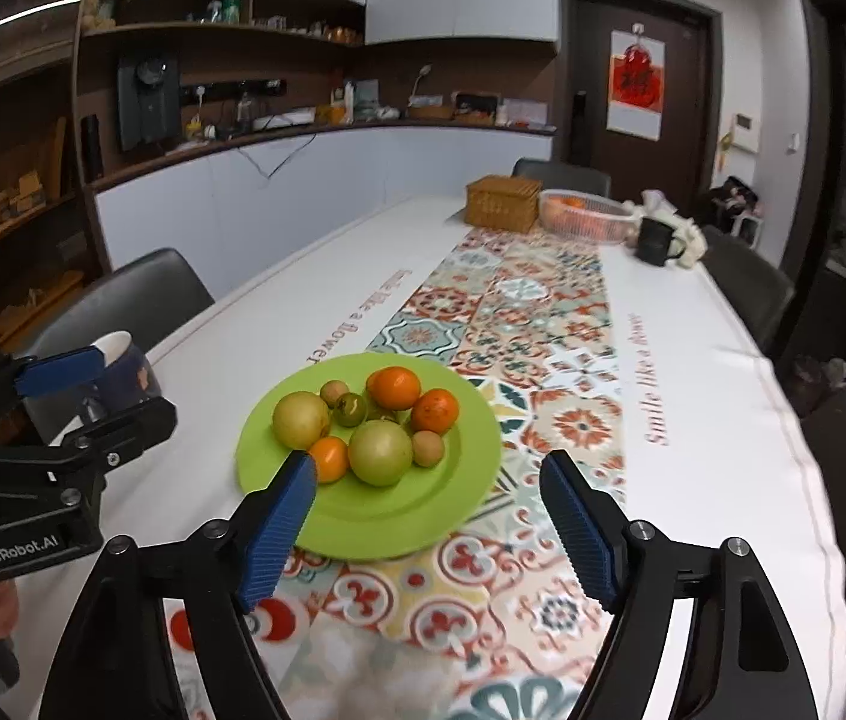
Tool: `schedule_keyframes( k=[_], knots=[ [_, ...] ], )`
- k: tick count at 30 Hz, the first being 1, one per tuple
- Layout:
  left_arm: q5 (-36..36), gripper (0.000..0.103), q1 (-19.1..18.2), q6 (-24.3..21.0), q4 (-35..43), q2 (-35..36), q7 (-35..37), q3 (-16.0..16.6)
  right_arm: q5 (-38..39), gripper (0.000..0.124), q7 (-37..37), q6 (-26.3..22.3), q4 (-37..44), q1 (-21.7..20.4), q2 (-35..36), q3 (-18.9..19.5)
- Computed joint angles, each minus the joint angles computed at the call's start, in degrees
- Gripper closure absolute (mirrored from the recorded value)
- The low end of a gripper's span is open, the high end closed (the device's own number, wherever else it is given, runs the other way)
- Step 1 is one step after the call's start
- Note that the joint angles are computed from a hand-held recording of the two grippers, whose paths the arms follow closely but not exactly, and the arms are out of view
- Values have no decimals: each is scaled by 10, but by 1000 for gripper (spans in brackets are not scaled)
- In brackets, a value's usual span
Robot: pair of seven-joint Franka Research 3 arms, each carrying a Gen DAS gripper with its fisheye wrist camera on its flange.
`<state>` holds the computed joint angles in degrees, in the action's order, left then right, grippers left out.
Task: Organize fruits
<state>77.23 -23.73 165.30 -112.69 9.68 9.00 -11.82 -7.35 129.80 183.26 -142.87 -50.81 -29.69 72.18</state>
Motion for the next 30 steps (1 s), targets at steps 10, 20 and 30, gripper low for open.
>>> schedule_keyframes(
  k=[10,20,30],
  knots=[
    [113,10,11,-25,-115,-121,-144,-45,21,37,68,-50,-106,204,-139,-133],
    [134,3,21,-42,-198,-207,-201,-84,-4,34,167,-91,-170,319,-227,-177],
    [146,0,16,-43,-247,-254,-238,-99,-46,33,231,-141,-208,406,-273,-200]
  ],
)
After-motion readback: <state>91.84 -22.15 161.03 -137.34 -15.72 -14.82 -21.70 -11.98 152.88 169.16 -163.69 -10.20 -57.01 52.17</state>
